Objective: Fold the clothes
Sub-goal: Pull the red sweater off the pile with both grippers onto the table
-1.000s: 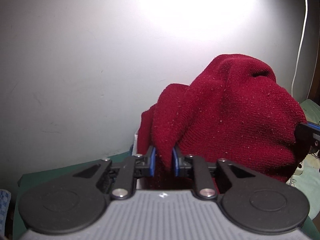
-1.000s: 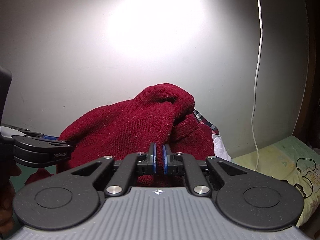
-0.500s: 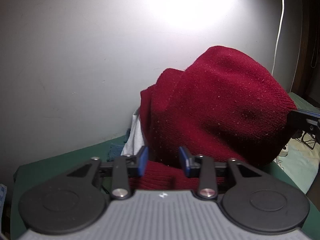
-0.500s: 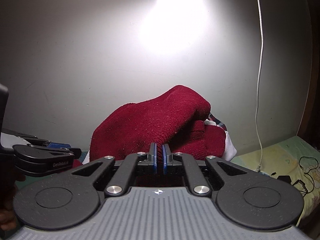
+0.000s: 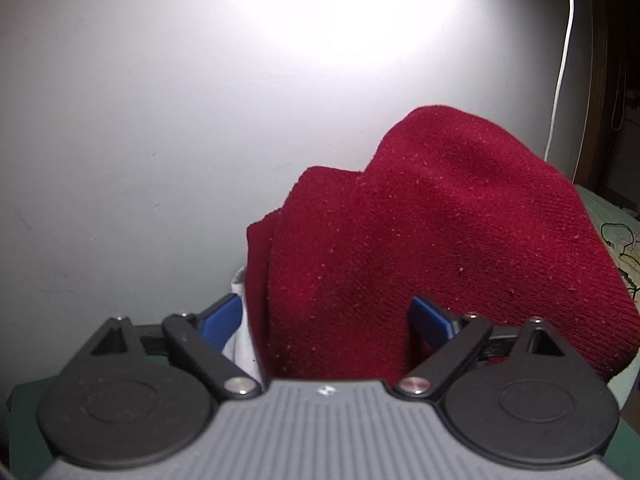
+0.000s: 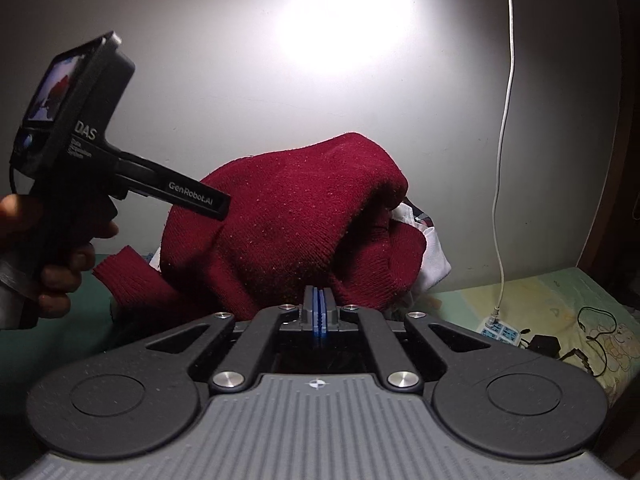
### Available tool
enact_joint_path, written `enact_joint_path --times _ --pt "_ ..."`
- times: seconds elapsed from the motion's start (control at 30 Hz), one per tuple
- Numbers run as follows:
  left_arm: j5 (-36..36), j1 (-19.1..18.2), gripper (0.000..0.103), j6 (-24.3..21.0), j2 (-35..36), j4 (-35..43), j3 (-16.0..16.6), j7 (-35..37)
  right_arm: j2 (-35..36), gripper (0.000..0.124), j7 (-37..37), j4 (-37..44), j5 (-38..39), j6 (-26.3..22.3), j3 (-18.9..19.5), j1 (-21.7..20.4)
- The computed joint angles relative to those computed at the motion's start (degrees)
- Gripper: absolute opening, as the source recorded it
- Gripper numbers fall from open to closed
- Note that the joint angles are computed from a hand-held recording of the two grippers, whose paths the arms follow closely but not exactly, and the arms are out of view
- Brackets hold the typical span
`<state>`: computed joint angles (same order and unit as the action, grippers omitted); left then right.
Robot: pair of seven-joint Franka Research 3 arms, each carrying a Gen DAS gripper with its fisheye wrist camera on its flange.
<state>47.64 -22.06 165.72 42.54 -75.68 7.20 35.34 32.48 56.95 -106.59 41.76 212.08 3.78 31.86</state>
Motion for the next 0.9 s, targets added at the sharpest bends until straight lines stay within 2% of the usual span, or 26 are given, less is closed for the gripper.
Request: enact_joint_path --times 0.03,0.07,0.13,0.23,0.27,0.4,0.43,0.47,0.5,0.53,0.63,0.77,0.9 --pt "-1.9 1.3 0.08 -1.8 1.8 2.7 -2.1 3.1 0.3 0.021 0.6 0.6 -0.2 0.3 0.1 -0.4" --pt "-3.9 2.5 0.076 -2.9 3.2 4.7 -3.8 5.6 0.6 0.045 0.8 1.2 0.5 0.5 -0.2 -0.3" --pt "-6.9 3.4 0.067 -3.8 5.2 7.4 -5.1 8.1 0.7 0.062 3.1 1.7 -0.7 1.4 0.8 -1.7" --pt "-8.5 2.5 0.047 -3.0 6.0 8.3 -3.5 7.1 2.6 0.062 4.5 5.6 -2.0 -0.8 0.6 -2.4" --pt "-8.4 1.9 0.036 -2.5 5.8 8.0 -2.6 6.0 3.6 0.062 4.0 7.8 -1.0 -2.6 -0.3 -1.8" --pt "-5.3 -0.8 0.027 -1.1 4.3 5.4 1.6 1.0 7.6 0.06 6.0 15.3 0.1 -10.0 -2.3 -1.1" --pt "-4.2 -1.5 0.027 -0.9 3.7 4.4 2.6 -0.5 8.4 0.052 7.5 16.4 -1.3 -11.0 -1.4 -2.1" --pt "-3.3 -2.1 0.027 -1.0 3.7 4.5 3.1 -1.7 8.9 0.024 8.7 17.2 -2.3 -12.3 -1.0 -2.7" --pt "-2.4 -2.6 0.025 -1.1 3.7 4.5 3.5 -2.8 9.1 0.008 9.5 17.8 -2.4 -14.0 -1.7 -2.2" --pt "-1.1 -3.2 0.025 -1.0 3.1 3.8 4.3 -4.3 9.3 0.009 10.4 17.9 -2.6 -14.6 -2.1 -1.9" --pt "4.4 -5.6 0.024 -0.2 0.0 -0.2 6.6 -10.3 8.8 0.009 12.3 15.4 -7.4 -10.3 0.6 -3.6" --pt "10.9 -6.6 0.024 1.1 -4.2 -5.8 7.6 -18.2 6.5 0.009 14.6 10.7 -13.5 -5.6 3.1 -5.5" --pt "20.8 -9.4 0.024 1.8 -9.5 -12.3 10.4 -28.8 2.6 0.009 17.5 3.7 -18.1 -1.7 5.4 -7.4"
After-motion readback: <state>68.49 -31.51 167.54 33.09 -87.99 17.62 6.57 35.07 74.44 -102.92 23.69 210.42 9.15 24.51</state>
